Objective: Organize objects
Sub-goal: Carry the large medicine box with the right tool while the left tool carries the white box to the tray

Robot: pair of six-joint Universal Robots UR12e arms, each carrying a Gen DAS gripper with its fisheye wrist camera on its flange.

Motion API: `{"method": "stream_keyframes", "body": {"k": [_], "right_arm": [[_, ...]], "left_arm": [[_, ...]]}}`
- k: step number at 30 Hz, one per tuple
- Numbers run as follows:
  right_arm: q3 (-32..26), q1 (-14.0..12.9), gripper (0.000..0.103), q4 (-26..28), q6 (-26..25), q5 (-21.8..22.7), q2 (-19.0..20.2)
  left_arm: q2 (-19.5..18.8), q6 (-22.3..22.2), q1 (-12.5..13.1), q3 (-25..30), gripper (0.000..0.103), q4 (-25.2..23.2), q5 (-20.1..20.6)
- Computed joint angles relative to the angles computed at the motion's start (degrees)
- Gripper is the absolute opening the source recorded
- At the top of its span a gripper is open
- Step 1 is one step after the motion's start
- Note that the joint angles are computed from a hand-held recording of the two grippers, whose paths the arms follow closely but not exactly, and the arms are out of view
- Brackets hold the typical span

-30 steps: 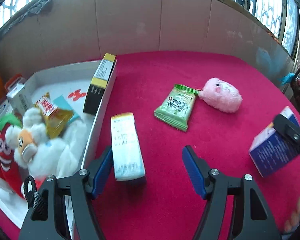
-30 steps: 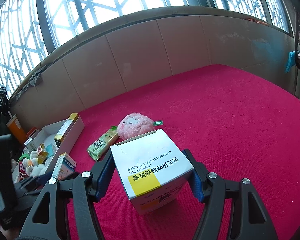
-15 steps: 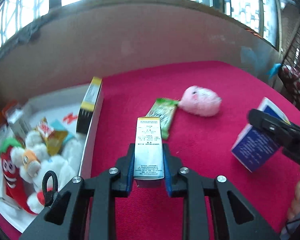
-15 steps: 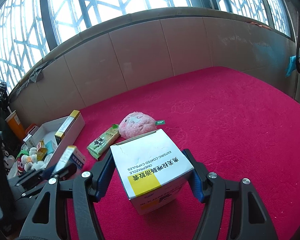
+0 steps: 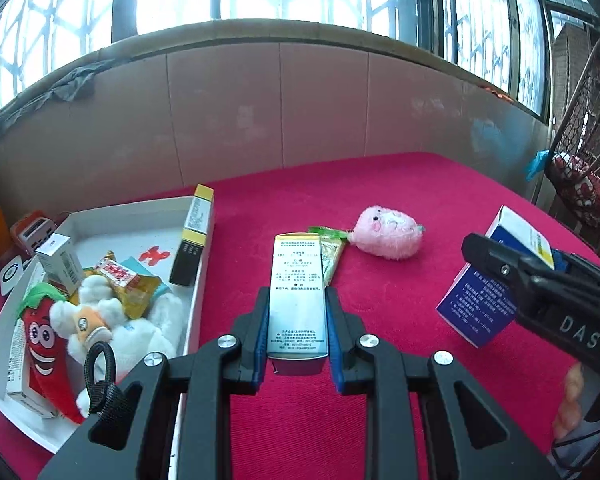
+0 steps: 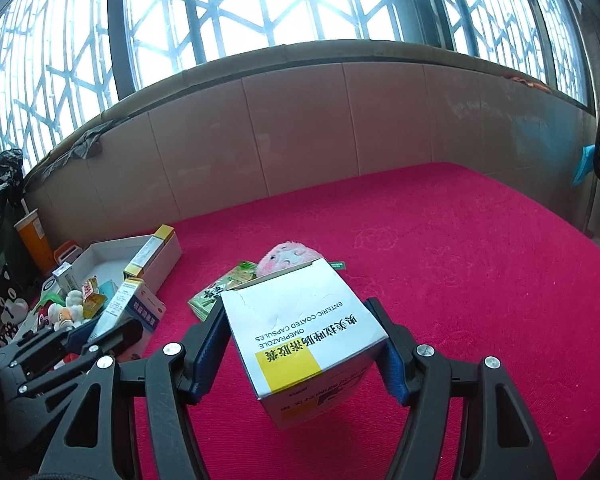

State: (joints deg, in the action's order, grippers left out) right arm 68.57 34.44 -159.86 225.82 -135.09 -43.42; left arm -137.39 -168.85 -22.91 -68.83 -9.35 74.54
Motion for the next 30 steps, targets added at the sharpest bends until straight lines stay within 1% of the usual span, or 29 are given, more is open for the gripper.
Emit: {"method": "stream_keyframes", "body": {"k": [4,17,30], "right_arm": [[-1.35,0.27,0.071,1.1,-1.1,-0.21,0.53],[-5.4,1.11,0.071,4.72,-4.13,-0.68,2.18],[-11.7,1.55,0.071,8.39,-8.52,0.97,5.27]], "left_arm": [[0.37,-0.67,0.39,-0.58,0.023,1.19,-0.41],[1.02,-5.06,2.22,-1.92,0.023,5.65,-1.36],[1.11,-9.81,4.35,-2.83,0.024,8.39,-1.74]]}}
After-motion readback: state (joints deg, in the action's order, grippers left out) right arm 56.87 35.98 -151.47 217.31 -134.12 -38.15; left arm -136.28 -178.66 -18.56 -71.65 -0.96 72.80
